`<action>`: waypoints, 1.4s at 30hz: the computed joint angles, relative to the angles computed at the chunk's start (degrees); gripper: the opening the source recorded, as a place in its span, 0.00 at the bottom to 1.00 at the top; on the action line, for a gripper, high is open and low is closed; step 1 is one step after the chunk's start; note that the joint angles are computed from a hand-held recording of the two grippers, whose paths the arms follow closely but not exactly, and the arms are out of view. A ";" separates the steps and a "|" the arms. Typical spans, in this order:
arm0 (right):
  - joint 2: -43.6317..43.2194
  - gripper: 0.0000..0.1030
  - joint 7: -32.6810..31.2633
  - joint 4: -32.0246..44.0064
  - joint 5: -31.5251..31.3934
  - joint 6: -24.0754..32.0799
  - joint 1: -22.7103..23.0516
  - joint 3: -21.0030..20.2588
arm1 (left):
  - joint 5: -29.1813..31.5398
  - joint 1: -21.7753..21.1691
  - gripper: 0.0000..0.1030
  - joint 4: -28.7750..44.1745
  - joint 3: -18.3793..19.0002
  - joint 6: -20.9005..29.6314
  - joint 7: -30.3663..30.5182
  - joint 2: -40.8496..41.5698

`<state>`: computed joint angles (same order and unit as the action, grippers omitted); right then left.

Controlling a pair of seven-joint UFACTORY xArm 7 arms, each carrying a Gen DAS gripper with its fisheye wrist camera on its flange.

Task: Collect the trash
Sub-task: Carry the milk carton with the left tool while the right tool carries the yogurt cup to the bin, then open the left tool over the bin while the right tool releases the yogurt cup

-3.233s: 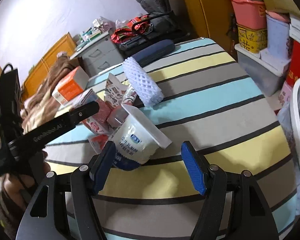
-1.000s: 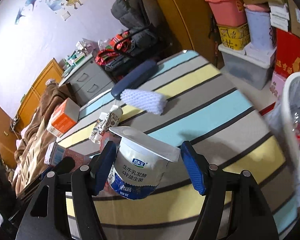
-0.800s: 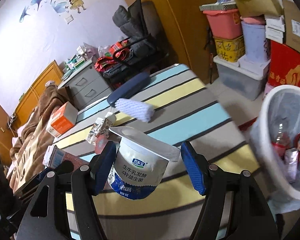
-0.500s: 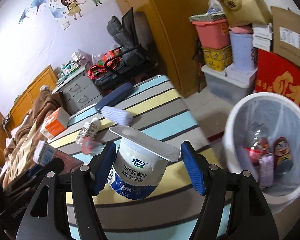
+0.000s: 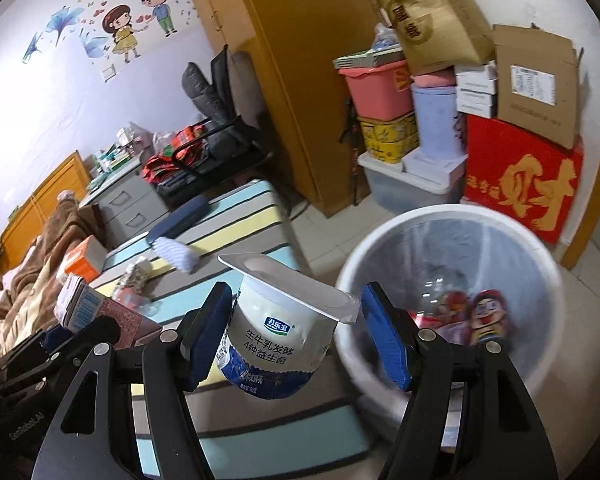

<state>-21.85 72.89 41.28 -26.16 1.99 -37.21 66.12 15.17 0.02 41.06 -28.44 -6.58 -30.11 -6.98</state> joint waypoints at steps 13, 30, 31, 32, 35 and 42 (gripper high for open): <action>0.02 0.67 -1.42 -6.19 -5.16 4.24 10.37 -16.49 | 23.30 0.86 0.54 14.84 -7.31 6.20 -16.55 14.62; 5.86 0.68 -4.94 -7.15 -12.90 11.71 25.81 -35.10 | 15.95 -17.02 0.57 23.62 4.50 11.41 -9.13 23.19; 6.06 0.68 -4.86 -7.18 -13.22 11.67 26.60 -36.10 | 15.03 -17.58 0.64 23.71 4.99 11.67 -8.72 23.26; 6.11 0.68 -4.48 -7.23 -13.27 11.88 27.40 -37.07 | 14.77 -18.68 0.68 23.66 6.15 11.55 -8.84 23.17; 6.39 0.68 -3.34 -7.51 -13.78 11.64 29.60 -39.99 | 12.70 -20.36 0.68 23.28 7.98 10.90 -7.49 22.99; 5.58 0.68 -0.85 -8.08 -14.92 11.11 34.33 -44.90 | 7.76 -24.13 0.68 21.44 12.16 9.42 -4.54 21.16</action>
<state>-16.26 72.04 33.20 -41.08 13.10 -2.88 21.22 22.94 -24.11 62.50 -16.28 2.84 -34.65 14.18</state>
